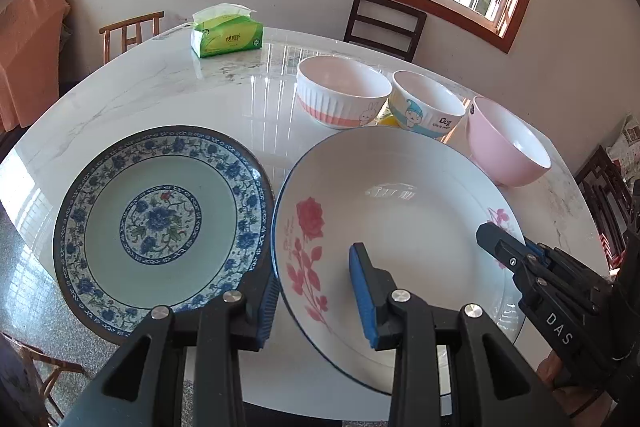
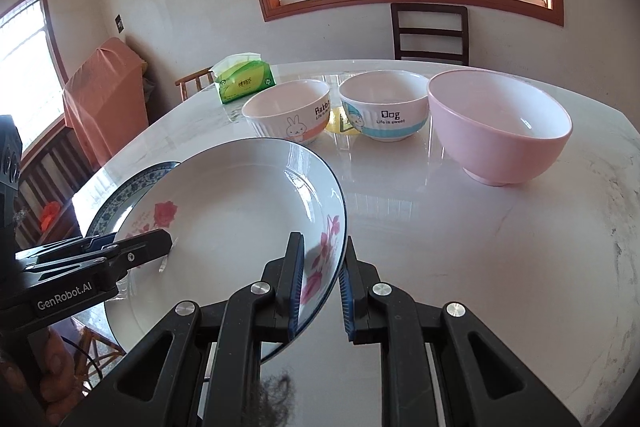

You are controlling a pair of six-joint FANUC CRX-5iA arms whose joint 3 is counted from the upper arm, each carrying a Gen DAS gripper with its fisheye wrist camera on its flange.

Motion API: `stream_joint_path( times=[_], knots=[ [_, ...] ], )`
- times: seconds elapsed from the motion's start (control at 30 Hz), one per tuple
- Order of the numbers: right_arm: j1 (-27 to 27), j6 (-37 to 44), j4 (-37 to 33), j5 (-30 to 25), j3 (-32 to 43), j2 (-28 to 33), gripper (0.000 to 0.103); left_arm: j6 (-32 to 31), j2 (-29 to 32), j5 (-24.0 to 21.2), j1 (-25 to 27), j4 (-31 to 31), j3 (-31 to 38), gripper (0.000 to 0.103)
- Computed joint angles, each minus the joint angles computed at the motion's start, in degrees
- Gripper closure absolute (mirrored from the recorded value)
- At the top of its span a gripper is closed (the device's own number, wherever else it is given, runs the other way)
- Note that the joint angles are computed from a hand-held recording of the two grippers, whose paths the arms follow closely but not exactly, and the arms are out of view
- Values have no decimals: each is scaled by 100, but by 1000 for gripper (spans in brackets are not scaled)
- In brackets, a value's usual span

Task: Organize plates and bowls
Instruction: 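Lift the pink-flower plate and carry it over the stacked blue plates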

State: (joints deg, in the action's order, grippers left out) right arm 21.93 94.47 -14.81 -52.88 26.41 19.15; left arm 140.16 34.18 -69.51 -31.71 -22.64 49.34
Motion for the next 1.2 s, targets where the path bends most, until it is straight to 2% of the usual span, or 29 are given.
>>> stream_joint_path(
  times=[0.7, 1.2],
  knots=[
    [686, 146, 85, -338, 737, 485, 86, 801, -1237, 373, 371, -310, -1720, 69],
    [987, 162, 166, -592, 1325, 958, 86, 889, -1660, 601, 752, -181, -2383, 69]
  ],
)
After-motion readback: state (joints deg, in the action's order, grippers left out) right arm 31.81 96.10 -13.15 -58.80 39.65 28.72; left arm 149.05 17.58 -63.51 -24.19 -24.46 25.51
